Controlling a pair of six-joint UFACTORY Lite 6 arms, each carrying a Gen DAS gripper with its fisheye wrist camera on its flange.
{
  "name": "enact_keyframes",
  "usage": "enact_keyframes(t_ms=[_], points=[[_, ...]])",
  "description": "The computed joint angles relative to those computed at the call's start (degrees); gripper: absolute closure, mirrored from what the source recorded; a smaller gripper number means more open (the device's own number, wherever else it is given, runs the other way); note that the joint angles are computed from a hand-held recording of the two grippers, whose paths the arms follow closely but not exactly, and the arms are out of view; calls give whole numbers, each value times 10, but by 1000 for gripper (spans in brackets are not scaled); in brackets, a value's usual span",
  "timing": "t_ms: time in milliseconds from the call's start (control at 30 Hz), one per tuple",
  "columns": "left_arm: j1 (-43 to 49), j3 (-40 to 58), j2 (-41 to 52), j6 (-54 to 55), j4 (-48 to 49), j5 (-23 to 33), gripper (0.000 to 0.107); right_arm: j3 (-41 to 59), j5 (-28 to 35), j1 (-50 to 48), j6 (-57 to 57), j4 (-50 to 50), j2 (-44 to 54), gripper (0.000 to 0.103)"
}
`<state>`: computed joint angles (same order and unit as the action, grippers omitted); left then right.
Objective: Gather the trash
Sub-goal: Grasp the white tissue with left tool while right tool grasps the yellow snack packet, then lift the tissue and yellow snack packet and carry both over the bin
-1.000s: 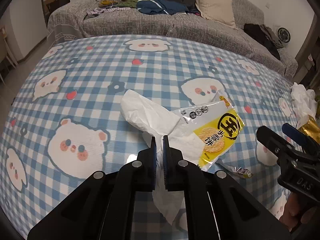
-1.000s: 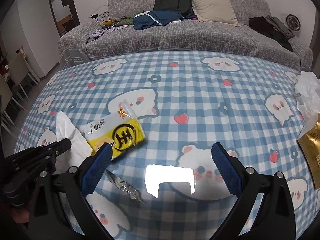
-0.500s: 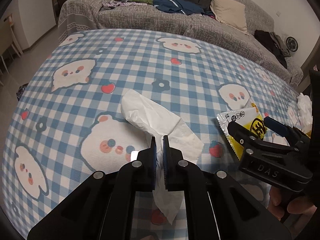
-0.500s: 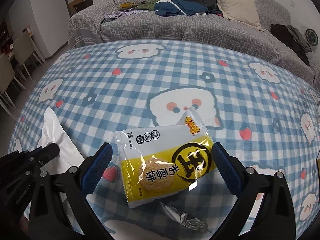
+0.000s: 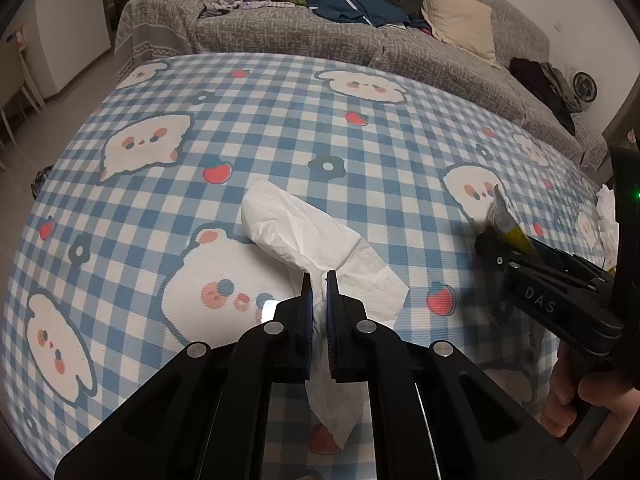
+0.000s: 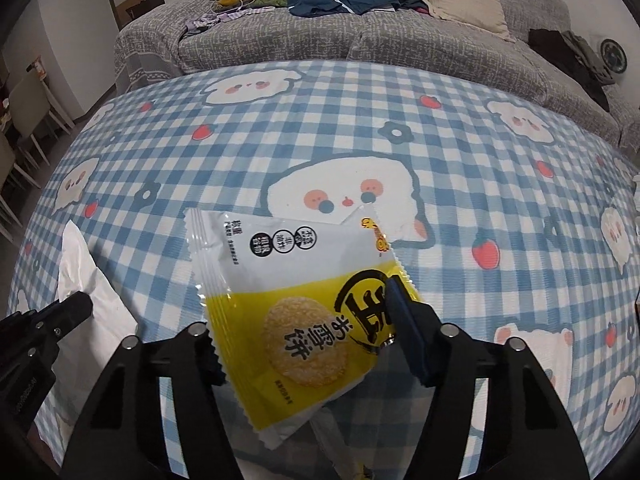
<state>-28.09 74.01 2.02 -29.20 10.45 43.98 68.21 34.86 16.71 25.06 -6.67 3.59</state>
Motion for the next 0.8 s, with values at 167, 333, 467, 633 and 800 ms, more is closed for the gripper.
enact_keyframes(t_ms=[167,333,467,633,800], points=[[-10,14,1,-7,3,10,102,-5,10,-5,-6,-8,-16,61],[-21,17,-5,-18,10,19,102,-12,22,5,18,-39,-40,87],[-33,16,-11,-29,20,27,102,-20,36,9,17,-51,-64,94],[-53,23,-18,-47,30,40,102,-46,45,0,1,-41,-102,97],[-90,39,-22,-74,44,60,102,-73,62,1,5,-51,-152,97]])
